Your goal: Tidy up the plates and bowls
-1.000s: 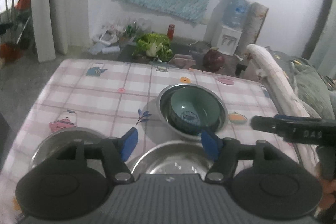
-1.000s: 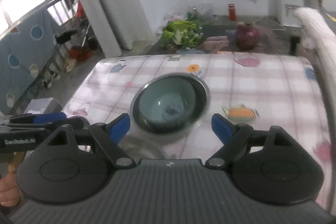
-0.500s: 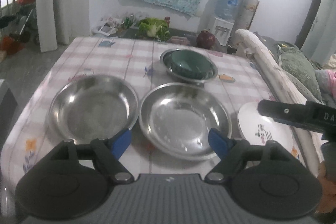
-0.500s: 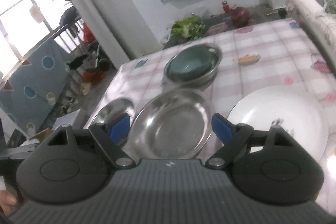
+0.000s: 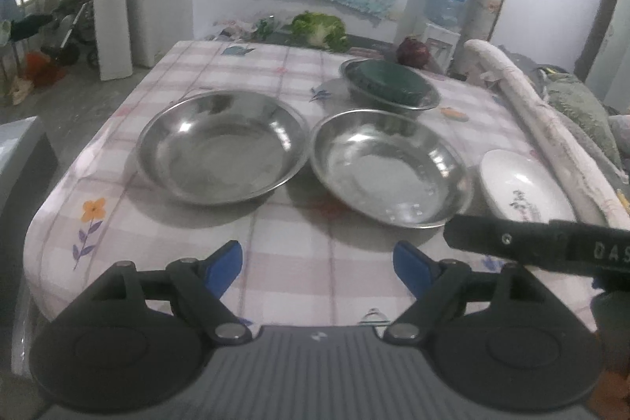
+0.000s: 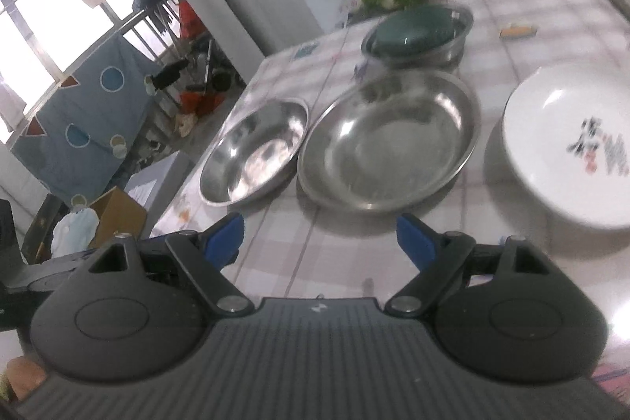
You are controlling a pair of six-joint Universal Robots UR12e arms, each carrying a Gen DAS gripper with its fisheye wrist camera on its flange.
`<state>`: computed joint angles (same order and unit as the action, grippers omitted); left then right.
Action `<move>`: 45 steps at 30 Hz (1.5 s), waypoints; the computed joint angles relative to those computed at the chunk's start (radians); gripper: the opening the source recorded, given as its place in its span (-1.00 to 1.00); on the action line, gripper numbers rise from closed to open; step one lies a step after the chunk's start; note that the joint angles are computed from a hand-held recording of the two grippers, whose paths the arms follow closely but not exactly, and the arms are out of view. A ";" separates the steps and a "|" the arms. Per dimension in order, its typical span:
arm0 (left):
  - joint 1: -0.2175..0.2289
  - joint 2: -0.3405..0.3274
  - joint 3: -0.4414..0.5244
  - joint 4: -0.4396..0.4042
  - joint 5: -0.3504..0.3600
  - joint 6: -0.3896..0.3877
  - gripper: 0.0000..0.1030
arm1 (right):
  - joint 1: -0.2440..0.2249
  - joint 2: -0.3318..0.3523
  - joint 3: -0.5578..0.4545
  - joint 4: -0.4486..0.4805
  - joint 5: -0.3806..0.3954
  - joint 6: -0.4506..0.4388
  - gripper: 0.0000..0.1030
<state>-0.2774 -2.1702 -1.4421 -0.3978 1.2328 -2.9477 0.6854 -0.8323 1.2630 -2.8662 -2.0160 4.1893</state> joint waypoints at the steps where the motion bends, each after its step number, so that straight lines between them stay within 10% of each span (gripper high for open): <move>1: 0.002 -0.004 0.003 0.000 0.007 -0.005 0.65 | -0.002 0.006 -0.004 -0.006 0.018 0.009 0.65; 22: 0.038 -0.136 0.173 0.054 0.149 -0.265 0.37 | -0.047 0.123 -0.162 -0.017 0.169 0.033 0.56; 32: 0.020 -0.228 0.331 -0.091 0.272 -0.215 -0.63 | -0.061 0.173 -0.256 0.049 0.197 0.026 0.40; 45: 0.048 -0.160 0.213 -0.061 0.218 -0.080 -0.67 | -0.063 0.180 -0.271 0.084 0.167 -0.003 0.22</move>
<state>-0.2294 -2.3303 -1.2287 -0.4590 1.4510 -3.0276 0.6221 -0.6521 0.9917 -2.7824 -1.8492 4.1867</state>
